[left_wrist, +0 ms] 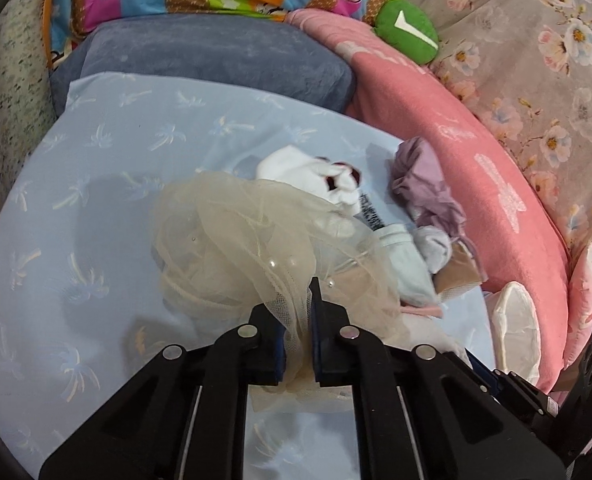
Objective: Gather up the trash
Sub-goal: 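Carry the tulle with the left gripper over the bin and release it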
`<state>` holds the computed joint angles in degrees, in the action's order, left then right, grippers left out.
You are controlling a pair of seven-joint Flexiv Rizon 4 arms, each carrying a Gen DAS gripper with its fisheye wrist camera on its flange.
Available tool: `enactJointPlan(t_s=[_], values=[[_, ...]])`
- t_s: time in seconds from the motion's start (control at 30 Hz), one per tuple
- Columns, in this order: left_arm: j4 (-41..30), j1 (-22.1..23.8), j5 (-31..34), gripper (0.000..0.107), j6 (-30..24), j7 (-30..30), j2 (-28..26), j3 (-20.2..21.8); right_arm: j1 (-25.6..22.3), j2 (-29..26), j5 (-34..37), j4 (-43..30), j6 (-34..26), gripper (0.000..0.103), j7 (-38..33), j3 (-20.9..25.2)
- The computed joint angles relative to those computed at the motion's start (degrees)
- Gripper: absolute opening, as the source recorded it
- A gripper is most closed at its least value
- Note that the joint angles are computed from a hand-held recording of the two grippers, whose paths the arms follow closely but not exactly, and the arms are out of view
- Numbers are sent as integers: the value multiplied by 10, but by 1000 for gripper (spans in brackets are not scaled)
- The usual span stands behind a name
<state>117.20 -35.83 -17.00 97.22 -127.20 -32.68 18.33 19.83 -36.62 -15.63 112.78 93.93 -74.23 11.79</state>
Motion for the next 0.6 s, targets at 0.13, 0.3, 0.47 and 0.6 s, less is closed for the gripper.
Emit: enactJointPlan(t_s=[0.13,0.3,0.47,0.6], values=[[-14,-46,4,9,-8,-6,2,44,-12,22,5,19,19,12,-4,3],[-39,-89,21,9,-18,-13,2,85,-24,48,10,45,51,12,-6,-1],[-83,-107,49,9,-39,-19,-7,100,-45,70,12,58,71,12,-1,-4],[-116,-100,81,9,-51,-22,-10,88,-58,80,13,64,85,12,3,-11]])
